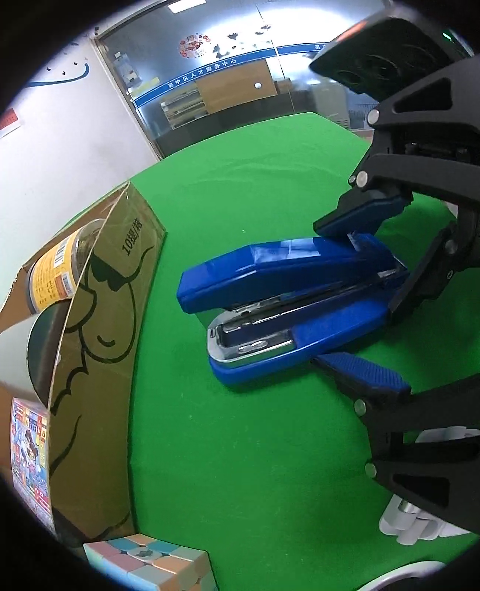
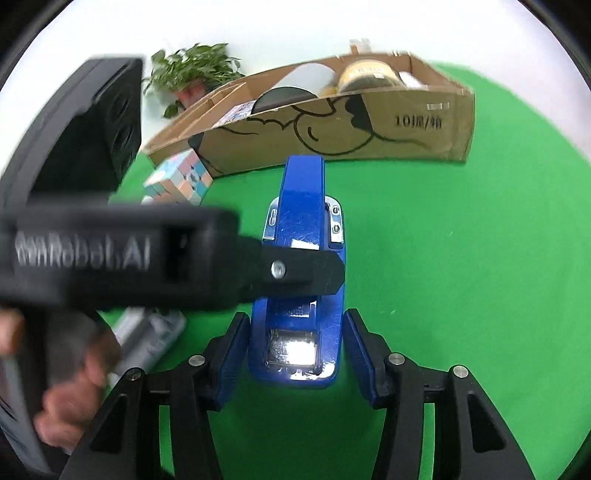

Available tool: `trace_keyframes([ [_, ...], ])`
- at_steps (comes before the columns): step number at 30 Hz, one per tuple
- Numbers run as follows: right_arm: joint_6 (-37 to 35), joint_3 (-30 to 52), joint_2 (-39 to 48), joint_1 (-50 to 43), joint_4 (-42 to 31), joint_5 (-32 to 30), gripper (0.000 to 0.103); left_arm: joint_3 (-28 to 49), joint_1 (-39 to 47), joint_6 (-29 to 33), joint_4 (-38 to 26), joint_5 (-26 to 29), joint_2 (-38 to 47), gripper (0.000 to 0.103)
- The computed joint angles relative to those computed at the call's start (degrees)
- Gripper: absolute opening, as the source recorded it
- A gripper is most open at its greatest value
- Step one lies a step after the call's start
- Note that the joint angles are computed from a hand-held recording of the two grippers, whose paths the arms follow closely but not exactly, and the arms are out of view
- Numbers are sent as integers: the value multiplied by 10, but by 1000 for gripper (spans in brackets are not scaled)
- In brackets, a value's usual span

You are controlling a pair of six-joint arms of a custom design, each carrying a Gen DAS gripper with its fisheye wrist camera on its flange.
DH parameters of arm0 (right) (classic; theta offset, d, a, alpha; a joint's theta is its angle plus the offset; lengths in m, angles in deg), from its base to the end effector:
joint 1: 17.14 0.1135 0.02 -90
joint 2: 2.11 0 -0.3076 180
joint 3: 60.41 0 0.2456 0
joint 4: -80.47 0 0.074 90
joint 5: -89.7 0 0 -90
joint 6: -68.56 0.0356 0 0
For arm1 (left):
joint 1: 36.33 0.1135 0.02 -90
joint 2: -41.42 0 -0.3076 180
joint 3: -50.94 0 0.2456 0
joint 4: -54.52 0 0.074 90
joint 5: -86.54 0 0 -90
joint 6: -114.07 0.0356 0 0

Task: Organize rigid objects
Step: 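Grasp the closed blue stapler with the left gripper while the right gripper clamps it too, then carry the stapler into the box and set it beside the game box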

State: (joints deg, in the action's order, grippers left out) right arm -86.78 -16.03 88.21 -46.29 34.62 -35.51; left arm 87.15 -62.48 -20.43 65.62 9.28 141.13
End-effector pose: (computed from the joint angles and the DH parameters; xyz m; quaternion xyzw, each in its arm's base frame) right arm 0.1753 -0.0743 0.1416 -0.2915 0.9074 0.2162 0.2119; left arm 0.2190 -0.1163 0.1108 -0.1147 0.9345 -0.2709 0.2006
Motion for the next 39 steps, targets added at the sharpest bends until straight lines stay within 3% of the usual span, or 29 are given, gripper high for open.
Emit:
trace_keyframes([
  [5,43,9,-9,28,-15,5,50,-3,-10,13,-9,-18,-14,59],
  [10,101,0,-45,80,10,-7,50,-24,7,25,-22,-22,-72,59],
  [11,135,4,-31,107,45,-8,50,-23,11,30,-32,-25,-87,59],
  [16,198,15,-125,164,27,-31,50,-6,59,76,-127,-24,-204,59],
  [23,370,79,-188,318,57,-18,50,72,197,190,-281,28,-310,59],
  [28,494,130,-152,441,122,37,50,128,293,255,-331,88,-292,59],
  [39,613,291,65,542,142,74,50,227,419,358,-354,166,-114,59],
])
